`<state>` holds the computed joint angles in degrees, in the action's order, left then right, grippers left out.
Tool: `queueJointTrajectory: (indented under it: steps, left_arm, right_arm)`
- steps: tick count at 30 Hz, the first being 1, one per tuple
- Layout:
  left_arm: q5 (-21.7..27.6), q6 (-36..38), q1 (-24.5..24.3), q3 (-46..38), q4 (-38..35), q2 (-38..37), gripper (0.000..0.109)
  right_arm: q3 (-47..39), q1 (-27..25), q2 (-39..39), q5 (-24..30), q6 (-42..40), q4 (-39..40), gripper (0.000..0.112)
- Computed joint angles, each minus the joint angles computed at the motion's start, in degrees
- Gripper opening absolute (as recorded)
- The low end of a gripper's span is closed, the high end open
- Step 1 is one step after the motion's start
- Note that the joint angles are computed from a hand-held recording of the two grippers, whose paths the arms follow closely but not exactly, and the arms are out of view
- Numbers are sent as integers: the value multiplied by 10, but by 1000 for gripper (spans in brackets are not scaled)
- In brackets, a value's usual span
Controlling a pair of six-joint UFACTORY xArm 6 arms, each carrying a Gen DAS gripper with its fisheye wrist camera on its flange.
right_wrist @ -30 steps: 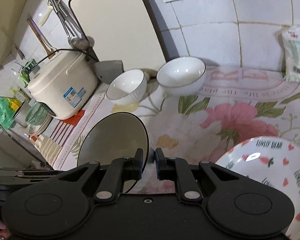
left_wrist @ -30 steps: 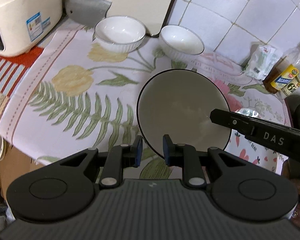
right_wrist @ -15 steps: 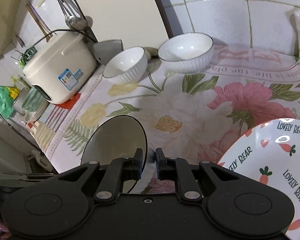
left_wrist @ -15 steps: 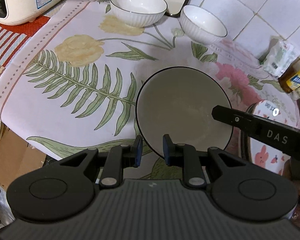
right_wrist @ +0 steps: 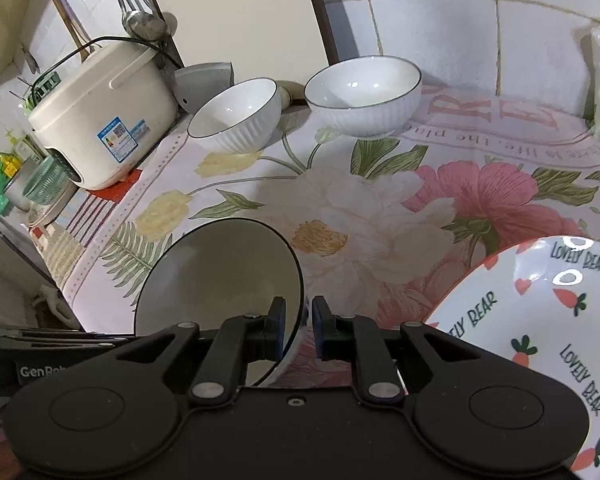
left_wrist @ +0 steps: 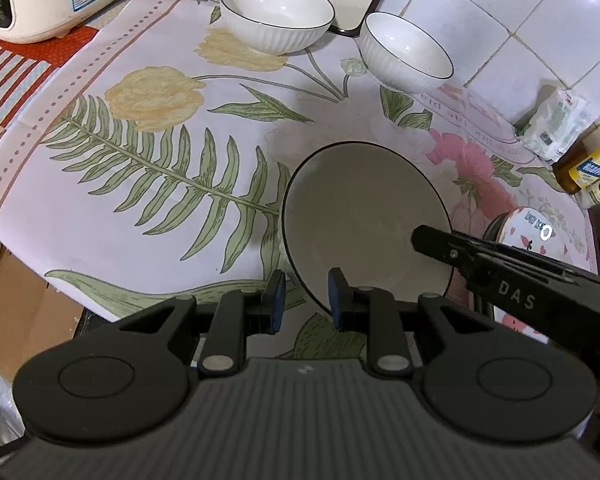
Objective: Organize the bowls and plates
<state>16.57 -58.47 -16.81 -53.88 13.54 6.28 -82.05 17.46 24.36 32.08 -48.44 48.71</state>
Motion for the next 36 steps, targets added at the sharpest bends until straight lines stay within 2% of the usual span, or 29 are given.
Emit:
queueJointTrajectory:
  steps: [3, 4, 12, 18, 20, 23, 25, 36]
  left_arm:
    - [18, -17, -5, 2, 25, -17, 23]
    - [27, -19, -8, 2, 32, -25, 23]
    - [75, -45, -31, 17, 81, -99, 25]
    - [147, -54, -59, -12, 143, -132, 36]
    - [159, -51, -65, -24, 154, -135, 41]
    - [170, -34, -68, -43, 160, -133, 42]
    - [180, -24, -69, -61, 165, -125, 45]
    - [176, 50, -51, -137, 136, -62, 54]
  right_arm:
    - [20, 0, -23, -7, -11, 5, 24]
    - [28, -3, -33, -4, -22, 17, 29]
    - [95, -28, -127, 22, -139, 113, 41]
    - [121, -37, -179, 23, -216, 159, 51]
    - [122, -41, -187, 24, -229, 167, 54]
    - [118, -47, -192, 26, -247, 176, 61]
    - [112, -50, -193, 26, -262, 185, 62]
    - [40, -65, -156, 39, -278, 165, 73]
